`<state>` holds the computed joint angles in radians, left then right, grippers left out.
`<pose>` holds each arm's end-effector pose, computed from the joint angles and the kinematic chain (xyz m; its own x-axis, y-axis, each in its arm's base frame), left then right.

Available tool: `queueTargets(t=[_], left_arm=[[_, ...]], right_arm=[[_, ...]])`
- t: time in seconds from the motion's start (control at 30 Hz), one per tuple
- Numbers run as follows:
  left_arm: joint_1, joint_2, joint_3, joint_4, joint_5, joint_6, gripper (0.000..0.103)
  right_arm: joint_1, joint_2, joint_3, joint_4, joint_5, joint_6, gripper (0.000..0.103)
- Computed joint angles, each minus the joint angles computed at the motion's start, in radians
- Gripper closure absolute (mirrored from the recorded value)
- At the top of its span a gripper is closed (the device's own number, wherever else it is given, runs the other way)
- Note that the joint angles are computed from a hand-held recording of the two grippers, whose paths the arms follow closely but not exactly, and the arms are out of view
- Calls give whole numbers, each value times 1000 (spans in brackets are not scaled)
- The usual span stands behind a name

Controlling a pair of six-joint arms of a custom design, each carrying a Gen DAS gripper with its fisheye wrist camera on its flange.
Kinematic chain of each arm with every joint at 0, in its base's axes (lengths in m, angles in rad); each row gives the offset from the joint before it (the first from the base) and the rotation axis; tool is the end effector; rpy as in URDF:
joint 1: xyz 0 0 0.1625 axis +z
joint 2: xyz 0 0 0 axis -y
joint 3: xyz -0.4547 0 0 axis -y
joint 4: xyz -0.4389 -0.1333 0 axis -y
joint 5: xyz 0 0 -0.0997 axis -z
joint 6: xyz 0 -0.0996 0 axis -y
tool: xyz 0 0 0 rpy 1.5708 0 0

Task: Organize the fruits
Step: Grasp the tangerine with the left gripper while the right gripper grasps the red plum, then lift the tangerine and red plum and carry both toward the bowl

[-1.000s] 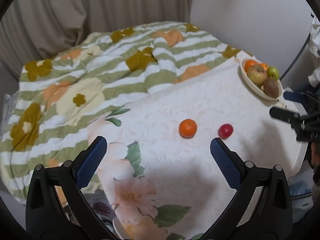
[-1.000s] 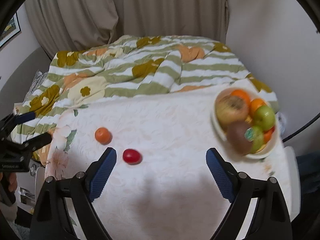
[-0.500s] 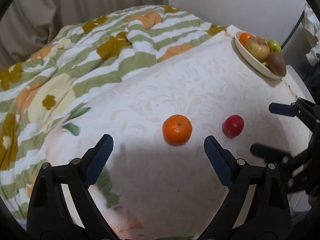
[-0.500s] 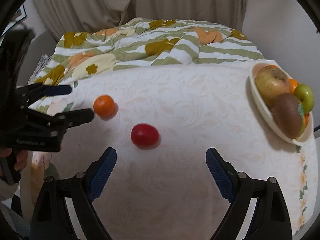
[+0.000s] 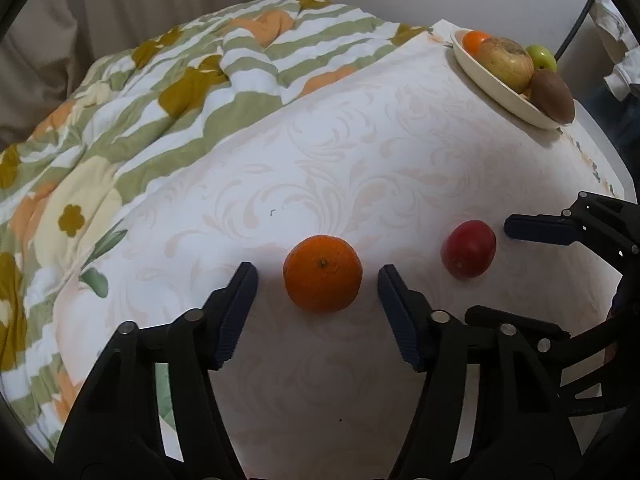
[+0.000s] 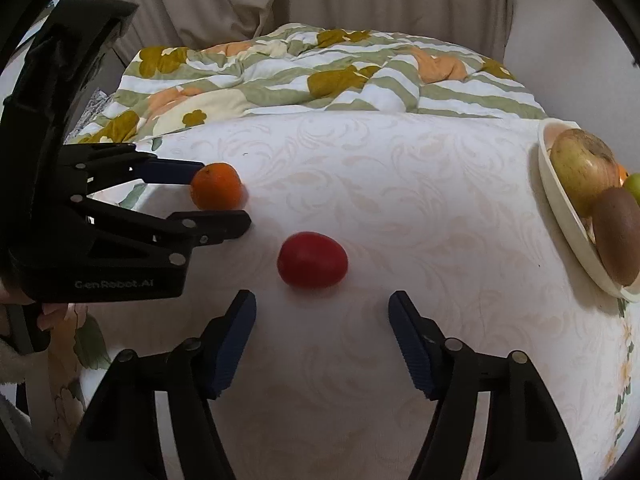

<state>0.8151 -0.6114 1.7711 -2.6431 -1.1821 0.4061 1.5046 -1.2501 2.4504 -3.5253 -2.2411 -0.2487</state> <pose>-0.3137 -0.5824 -0.0793 -0.3280 0.8915 -0.3124 0.8847 0.4058 0.2293 0.0429 -0.4321 0.1963 -0.7425 0.2826 0.6074 -0.1388 0.8221 -0.5522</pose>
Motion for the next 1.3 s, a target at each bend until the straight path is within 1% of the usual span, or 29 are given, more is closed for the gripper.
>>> queueTargets(t=[0.03, 0.1, 0.2, 0.33, 0.47, 0.57, 0.67, 0.7, 0.73, 1.0, 1.3], left_arm=[[1, -1, 0, -1, -1, 6, 43], [0, -1, -1, -4, -2, 16, 55], [-2, 0, 0, -6, -2, 28, 59], [-4, -5, 5, -9, 11, 31, 59], [5, -14, 1, 12, 18, 4, 59], [10, -20, 2, 14, 31, -11, 59], [17, -28, 6, 14, 38, -30, 59], [18, -30, 8, 13, 39, -34, 59], [19, -31, 9, 12, 41, -38, 59], [23, -53, 22, 5, 44, -68, 59], [6, -121, 55, -8, 43, -106, 59]], right_arm=[[2, 5, -1, -5, -3, -3, 40], [3, 11, -5, -12, -7, -13, 42], [5, 20, -11, -22, -10, -23, 45], [6, 30, -22, -27, -10, -36, 49], [7, 39, -31, -27, -8, -56, 50], [7, 48, -39, -35, -7, -67, 54], [8, 60, -47, -51, -18, -83, 62], [10, 65, -50, -57, -23, -90, 68], [12, 69, -52, -63, -30, -98, 70], [36, 64, -55, -87, -43, -115, 70], [86, 23, -56, -60, -66, -89, 70]])
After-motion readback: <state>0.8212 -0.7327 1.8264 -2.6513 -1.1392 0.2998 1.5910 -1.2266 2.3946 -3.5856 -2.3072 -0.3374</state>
